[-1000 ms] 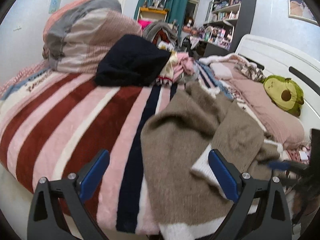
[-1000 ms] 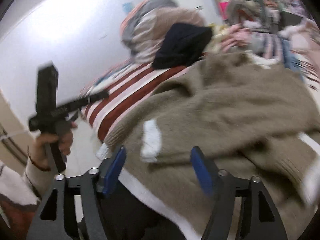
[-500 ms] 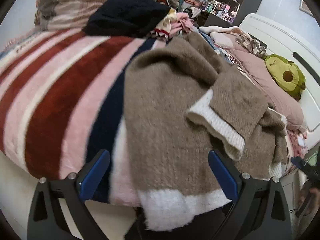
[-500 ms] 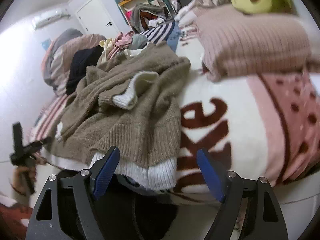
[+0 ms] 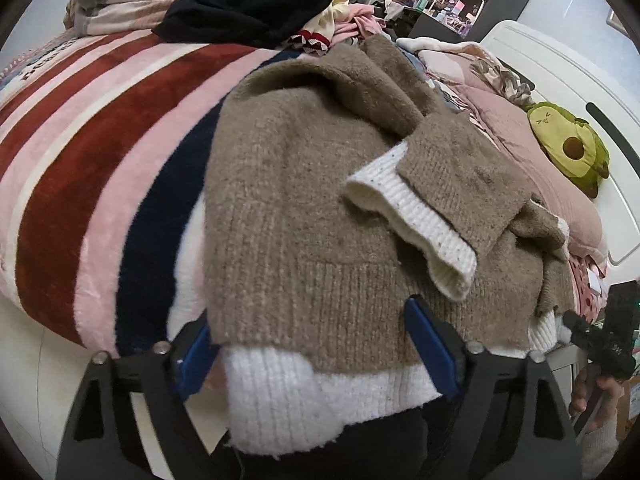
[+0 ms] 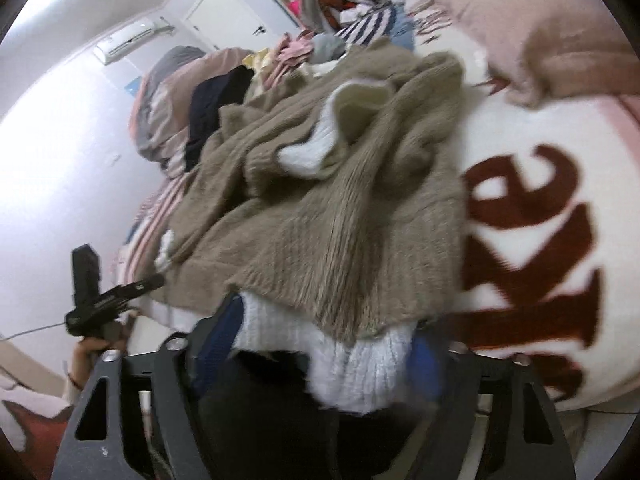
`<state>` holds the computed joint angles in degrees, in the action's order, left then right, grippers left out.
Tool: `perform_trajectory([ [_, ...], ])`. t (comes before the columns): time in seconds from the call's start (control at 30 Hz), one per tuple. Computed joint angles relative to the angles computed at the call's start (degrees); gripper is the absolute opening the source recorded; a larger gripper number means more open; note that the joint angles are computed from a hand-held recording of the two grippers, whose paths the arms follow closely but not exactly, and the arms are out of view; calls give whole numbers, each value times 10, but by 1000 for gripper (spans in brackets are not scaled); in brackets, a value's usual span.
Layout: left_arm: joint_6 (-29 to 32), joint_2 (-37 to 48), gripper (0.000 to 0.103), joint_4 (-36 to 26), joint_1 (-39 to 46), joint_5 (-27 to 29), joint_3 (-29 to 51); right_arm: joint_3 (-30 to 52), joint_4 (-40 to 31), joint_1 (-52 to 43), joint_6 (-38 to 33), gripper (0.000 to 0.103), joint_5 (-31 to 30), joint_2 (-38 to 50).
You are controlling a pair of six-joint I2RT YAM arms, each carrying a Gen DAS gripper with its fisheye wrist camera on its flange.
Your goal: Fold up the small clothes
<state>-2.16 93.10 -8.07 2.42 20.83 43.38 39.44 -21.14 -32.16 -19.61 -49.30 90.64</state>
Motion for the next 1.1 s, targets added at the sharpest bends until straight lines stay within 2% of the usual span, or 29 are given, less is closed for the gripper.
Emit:
perform_trajectory([
  [0.13, 6, -6, 60, -10, 12, 16, 1, -13, 37, 26, 29, 60, 9, -5],
  [0.2, 9, -5, 45, -15, 21, 38, 4, -7, 45, 29, 52, 52, -16, 5],
  [0.27, 12, -4, 42, -19, 23, 52, 6, -4, 58, 39, 71, 48, -22, 11],
  [0.33, 15, -7, 40, -16, 15, 42, 3, -10, 77, 58, 90, 43, 5, 2],
  [0.43, 8, -9, 39, -8, 14, 41, -1, -17, 97, 69, 113, 22, 22, -9],
  [0.47, 7, -11, 36, -10, 16, 43, 0, -19, 102, 66, 120, 15, 22, -13],
  [0.53, 8, -18, 23, -10, 22, 53, -4, -20, 99, 61, 117, 12, 22, -23],
  [0.6, 10, -28, 16, -15, 27, 67, -3, -27, 99, 57, 110, 10, 23, -39],
  [0.77, 8, -71, 12, -16, 27, 75, -16, -47, 96, 42, 110, 8, 10, -90],
  [0.83, 8, -90, 12, -18, 32, 84, -22, -53, 89, 35, 108, 1, 2, -112],
  [0.93, 12, -120, 11, -25, 39, 98, -31, -59, 69, 23, 92, 0, -36, -142],
  [1.03, 11, -147, 10, -26, 40, 101, -41, -71, 55, 25, 83, 0, -11, -192],
  [1.1, 13, -163, 10, -30, 40, 103, -46, -70, 42, 16, 78, 0, -22, -197],
])
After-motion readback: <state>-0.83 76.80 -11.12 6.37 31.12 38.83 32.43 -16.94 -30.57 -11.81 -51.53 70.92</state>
